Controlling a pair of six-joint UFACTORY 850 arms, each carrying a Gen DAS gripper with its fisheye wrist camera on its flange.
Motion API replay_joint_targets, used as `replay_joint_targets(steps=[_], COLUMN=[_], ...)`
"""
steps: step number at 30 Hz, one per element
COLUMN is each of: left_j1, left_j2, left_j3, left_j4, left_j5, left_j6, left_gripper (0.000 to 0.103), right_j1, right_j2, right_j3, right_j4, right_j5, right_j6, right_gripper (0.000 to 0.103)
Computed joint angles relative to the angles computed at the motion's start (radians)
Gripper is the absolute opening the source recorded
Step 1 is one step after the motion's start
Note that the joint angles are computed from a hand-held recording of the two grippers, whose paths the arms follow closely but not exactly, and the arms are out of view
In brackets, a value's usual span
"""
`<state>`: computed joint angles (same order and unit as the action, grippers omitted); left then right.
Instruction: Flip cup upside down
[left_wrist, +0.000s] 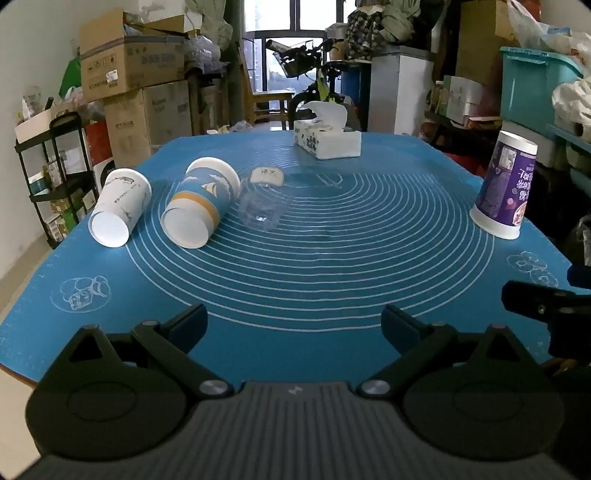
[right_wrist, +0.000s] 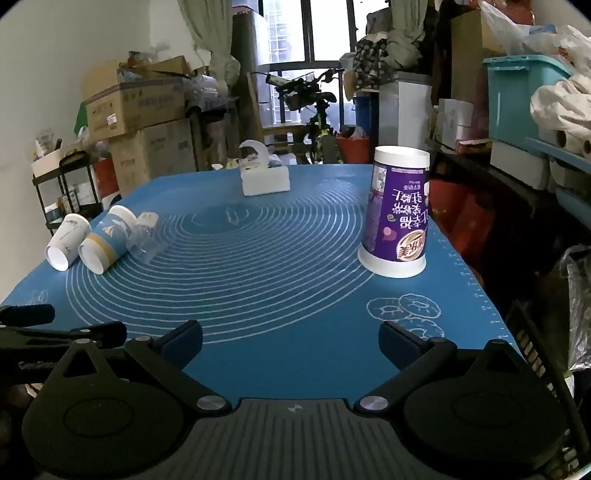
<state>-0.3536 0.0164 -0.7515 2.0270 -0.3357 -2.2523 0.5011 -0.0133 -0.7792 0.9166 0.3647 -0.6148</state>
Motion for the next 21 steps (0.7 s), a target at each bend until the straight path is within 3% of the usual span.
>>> replay_joint_targets(steps=[15,21], left_j1=[-0.010,0.002], left_j2=[-0.017,-0.008], left_j3=[-0.014,0.000], left_j4=[-0.029,0.024], left_j5=[-0.010,-0.012], left_j6=[0.020,-0.027], left_gripper=[0.099,0.099], right_j1=[0.011,0.006], right_j2=[-0.009,-0.014], right_j3=[-0.003,-0.015], right_j4=[0.042,0.068], right_j5=[0.007,-0.013], right_j6=[-0.059,-0.094], right_gripper=[0.101,0.101])
